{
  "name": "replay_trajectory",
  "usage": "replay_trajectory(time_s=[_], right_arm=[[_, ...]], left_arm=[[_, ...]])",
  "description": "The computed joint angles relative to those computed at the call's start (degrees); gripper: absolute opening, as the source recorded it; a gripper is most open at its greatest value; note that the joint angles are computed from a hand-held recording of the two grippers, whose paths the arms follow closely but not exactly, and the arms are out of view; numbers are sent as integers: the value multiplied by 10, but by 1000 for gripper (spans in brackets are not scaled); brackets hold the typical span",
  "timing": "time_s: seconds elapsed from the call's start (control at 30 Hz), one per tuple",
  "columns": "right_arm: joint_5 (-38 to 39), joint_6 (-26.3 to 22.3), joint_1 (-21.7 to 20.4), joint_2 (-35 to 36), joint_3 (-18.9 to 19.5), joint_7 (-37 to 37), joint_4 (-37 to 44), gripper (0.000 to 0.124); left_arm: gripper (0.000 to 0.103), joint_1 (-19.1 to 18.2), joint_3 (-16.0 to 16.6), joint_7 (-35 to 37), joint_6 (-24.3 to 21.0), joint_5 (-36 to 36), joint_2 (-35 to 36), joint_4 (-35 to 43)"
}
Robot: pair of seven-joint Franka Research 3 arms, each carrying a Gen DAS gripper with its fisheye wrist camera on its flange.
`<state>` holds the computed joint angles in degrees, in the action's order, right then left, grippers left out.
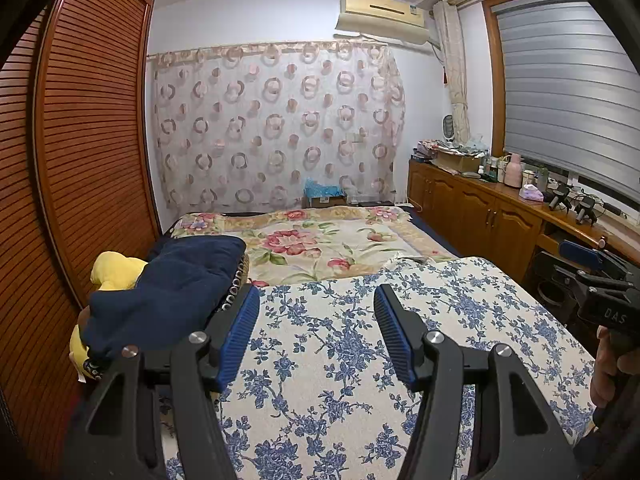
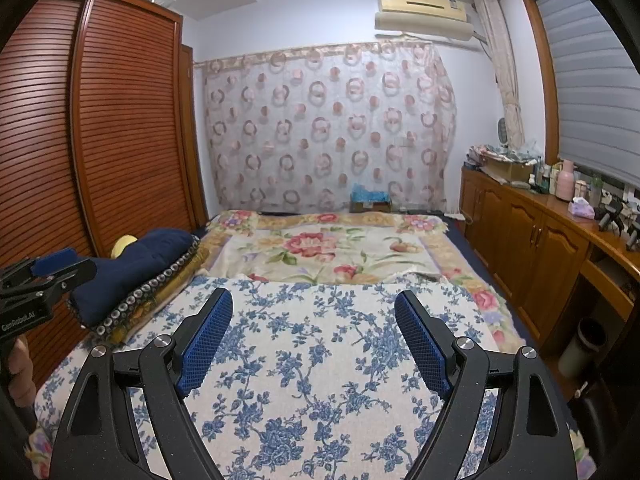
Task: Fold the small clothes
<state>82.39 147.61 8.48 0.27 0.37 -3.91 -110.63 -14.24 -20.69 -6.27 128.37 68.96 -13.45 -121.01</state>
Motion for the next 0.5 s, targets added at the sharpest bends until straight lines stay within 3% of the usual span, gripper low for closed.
replay_trajectory(time_s=[0.5], right_arm=[[3, 1, -1, 1, 0, -2, 0, 85]], left_arm=[[59, 2, 0, 4, -1, -2, -10, -2]])
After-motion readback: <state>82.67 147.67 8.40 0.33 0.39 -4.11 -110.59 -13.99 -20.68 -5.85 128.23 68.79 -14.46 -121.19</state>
